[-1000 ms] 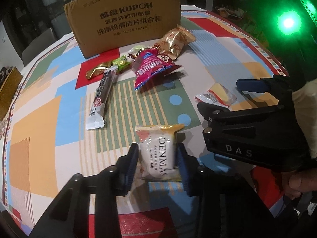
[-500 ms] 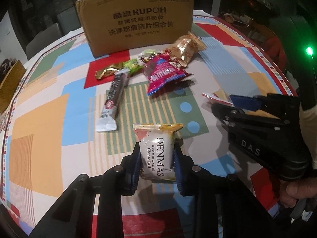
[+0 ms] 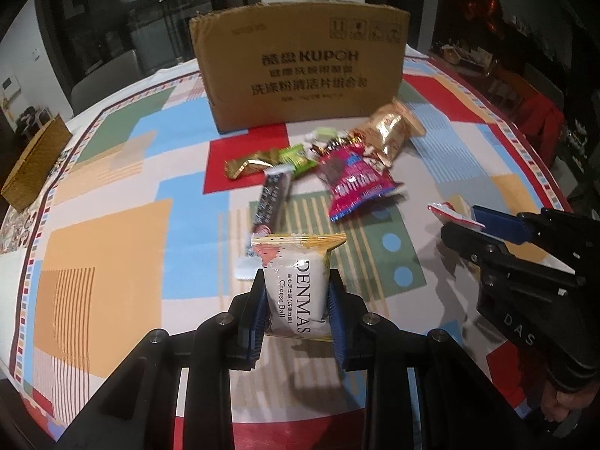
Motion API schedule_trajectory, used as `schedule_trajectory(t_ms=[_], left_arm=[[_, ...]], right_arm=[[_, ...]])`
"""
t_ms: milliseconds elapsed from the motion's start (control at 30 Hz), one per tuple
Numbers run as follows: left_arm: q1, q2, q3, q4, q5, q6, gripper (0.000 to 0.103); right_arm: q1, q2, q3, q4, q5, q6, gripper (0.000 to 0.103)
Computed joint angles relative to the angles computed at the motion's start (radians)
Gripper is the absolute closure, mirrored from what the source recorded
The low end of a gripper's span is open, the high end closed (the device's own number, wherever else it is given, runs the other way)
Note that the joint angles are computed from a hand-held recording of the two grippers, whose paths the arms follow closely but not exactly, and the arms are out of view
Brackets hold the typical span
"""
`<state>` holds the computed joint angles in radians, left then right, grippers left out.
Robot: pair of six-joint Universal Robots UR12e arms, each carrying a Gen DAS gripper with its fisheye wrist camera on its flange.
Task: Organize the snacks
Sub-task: 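Grasp the small cheese cake packet with the right tool while left holds DENMAS, then carry both packets over the cardboard box with both tools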
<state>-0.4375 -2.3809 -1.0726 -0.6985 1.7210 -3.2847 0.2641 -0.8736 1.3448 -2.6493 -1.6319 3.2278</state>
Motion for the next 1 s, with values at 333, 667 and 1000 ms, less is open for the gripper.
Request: schedule_trajectory(t_ms=[333,667,1000], left_arm=[[0.009,0.005,0.015,0.04,0.017,-0.004,0.074],[0.016,0.001,0.048,0.096,0.05,-0.011,0.074],[0.021,-0.003,0.081,0.13,0.078,-0.011,0.074]], right_arm=[[0.009,-0.003,-0.021,-0.038,-0.028,0.019,0.074],[0.014,-0.003,-0.051,-0.089,-0.049,0.028,0.074],[0.017,0.002,-0.083,-0.144,-0.074,0.036,0.074]])
